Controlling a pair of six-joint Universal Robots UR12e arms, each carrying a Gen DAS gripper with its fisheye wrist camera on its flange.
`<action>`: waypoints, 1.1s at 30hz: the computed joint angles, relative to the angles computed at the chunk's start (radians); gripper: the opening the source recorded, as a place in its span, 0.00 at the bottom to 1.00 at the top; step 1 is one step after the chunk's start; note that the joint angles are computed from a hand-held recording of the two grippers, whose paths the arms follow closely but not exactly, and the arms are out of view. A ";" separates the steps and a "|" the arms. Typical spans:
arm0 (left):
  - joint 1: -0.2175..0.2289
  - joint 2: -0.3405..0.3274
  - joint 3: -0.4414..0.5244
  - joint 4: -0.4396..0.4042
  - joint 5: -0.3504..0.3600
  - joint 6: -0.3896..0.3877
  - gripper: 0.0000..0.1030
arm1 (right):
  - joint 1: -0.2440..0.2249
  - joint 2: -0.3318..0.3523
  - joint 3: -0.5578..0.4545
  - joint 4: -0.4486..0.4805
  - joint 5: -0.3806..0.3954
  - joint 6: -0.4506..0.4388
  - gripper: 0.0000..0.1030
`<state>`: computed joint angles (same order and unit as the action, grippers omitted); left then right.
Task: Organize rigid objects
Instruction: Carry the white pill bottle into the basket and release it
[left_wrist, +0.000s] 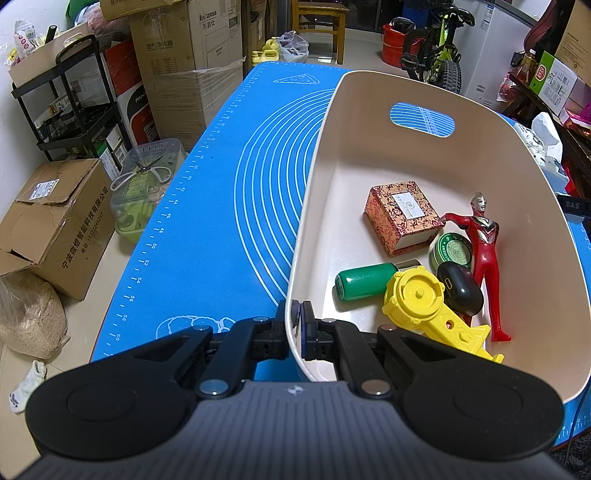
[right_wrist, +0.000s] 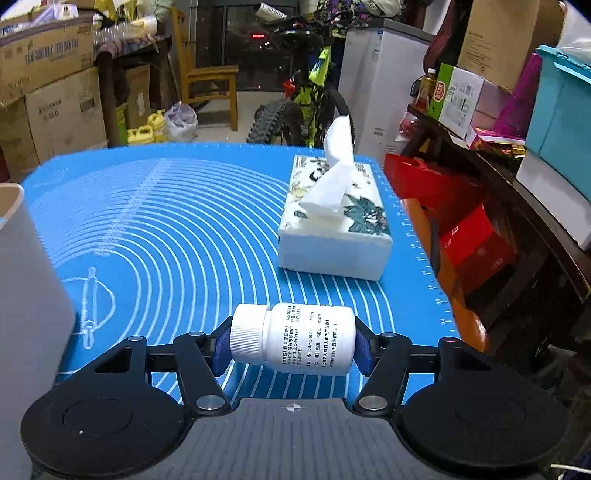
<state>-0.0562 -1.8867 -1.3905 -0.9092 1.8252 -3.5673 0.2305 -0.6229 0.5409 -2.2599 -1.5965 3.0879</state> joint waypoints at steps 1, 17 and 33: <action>0.000 0.000 0.000 0.000 0.000 0.000 0.07 | -0.002 -0.008 0.012 -0.007 0.004 0.004 0.64; 0.001 0.000 0.001 -0.001 0.000 0.001 0.07 | -0.001 -0.162 0.202 -0.186 0.212 -0.023 0.64; 0.001 -0.001 0.001 -0.002 0.000 0.001 0.07 | 0.071 -0.180 0.186 -0.142 0.393 -0.174 0.64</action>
